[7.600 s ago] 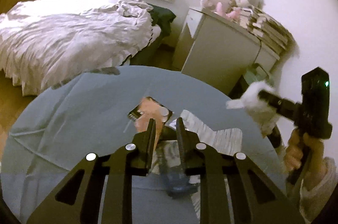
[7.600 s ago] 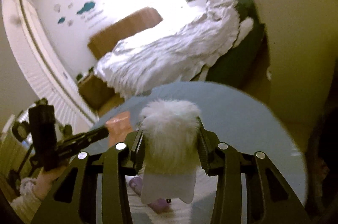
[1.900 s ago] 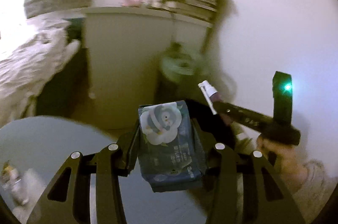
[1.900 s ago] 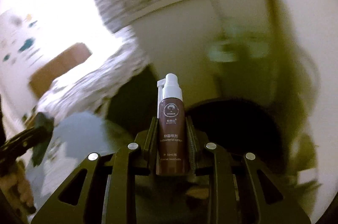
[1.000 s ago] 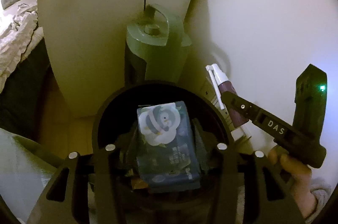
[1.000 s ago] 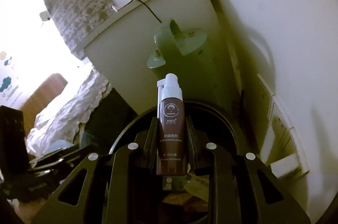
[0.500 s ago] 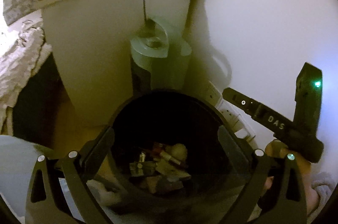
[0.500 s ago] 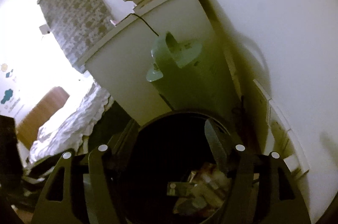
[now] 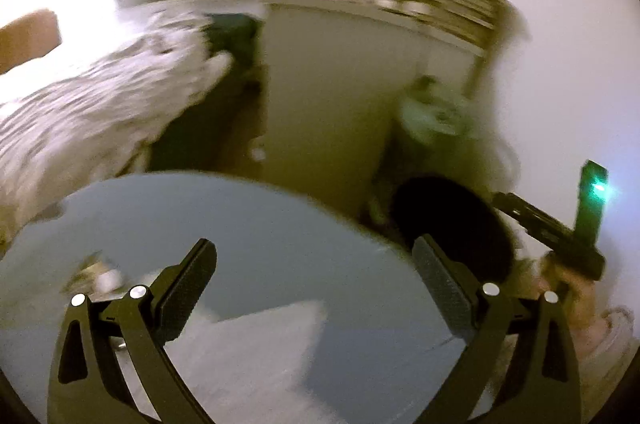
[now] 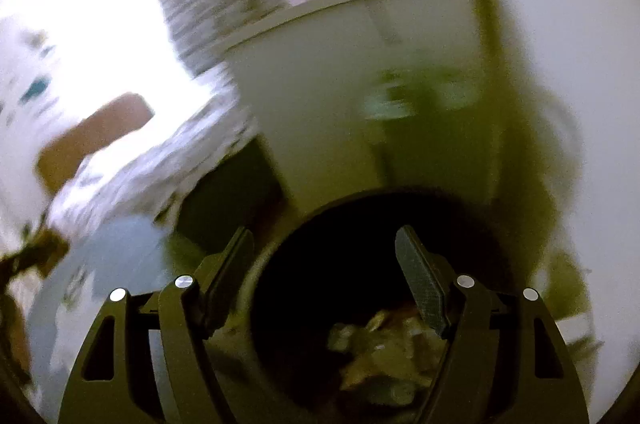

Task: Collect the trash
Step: 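Grasp the small white bottle with the right tool while the left tool reaches the battery card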

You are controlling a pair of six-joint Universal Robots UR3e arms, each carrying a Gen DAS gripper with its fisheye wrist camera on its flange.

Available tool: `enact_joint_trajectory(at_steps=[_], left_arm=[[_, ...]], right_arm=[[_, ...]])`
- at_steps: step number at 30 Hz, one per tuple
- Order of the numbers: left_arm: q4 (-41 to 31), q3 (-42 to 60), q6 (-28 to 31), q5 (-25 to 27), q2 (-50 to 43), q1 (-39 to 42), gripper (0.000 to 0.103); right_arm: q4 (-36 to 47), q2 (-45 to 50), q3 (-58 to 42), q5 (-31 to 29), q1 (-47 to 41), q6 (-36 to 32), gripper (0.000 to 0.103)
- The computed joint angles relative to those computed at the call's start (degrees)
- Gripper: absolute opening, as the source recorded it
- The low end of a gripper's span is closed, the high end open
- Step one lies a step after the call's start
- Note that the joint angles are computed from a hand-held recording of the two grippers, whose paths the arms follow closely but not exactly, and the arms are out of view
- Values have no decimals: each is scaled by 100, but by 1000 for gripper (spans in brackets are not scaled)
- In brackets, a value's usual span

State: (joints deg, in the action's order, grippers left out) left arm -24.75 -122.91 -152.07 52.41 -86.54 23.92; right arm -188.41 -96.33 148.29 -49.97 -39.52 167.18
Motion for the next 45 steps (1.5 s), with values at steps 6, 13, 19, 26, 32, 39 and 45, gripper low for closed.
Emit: enact_joint_trajectory(at_steps=[6,13,19,26,32,39,45], left_arm=[[-1107,-39,1414,100,173,1766,98],[-1653,256,2189,251,-290,2718,98],[-1473,301,2390,543,-464,2908,98],[-1013,165,2663,736,-505,2682,98],[-201,363,2444,985,-986,1871,98],[-24,799,2319,1342,-1636,1455,98],[-729,851,2636,896,-1554,2116,98]], right_arm=[[1475,407,-1533,-781,2782,44,73],[3446,2810,-5503,-2334,5954,486,73],[5197,4775,-8615,-2889,6781,607,73],[5325,5424,-9415,-2980,6887,588,32],[4361,4509,-7717,-2549,6343,772,17],[4207,4306,-7544,-2351,6287,640,41],[5282,5557,-9720,-2320,6601,762,67]])
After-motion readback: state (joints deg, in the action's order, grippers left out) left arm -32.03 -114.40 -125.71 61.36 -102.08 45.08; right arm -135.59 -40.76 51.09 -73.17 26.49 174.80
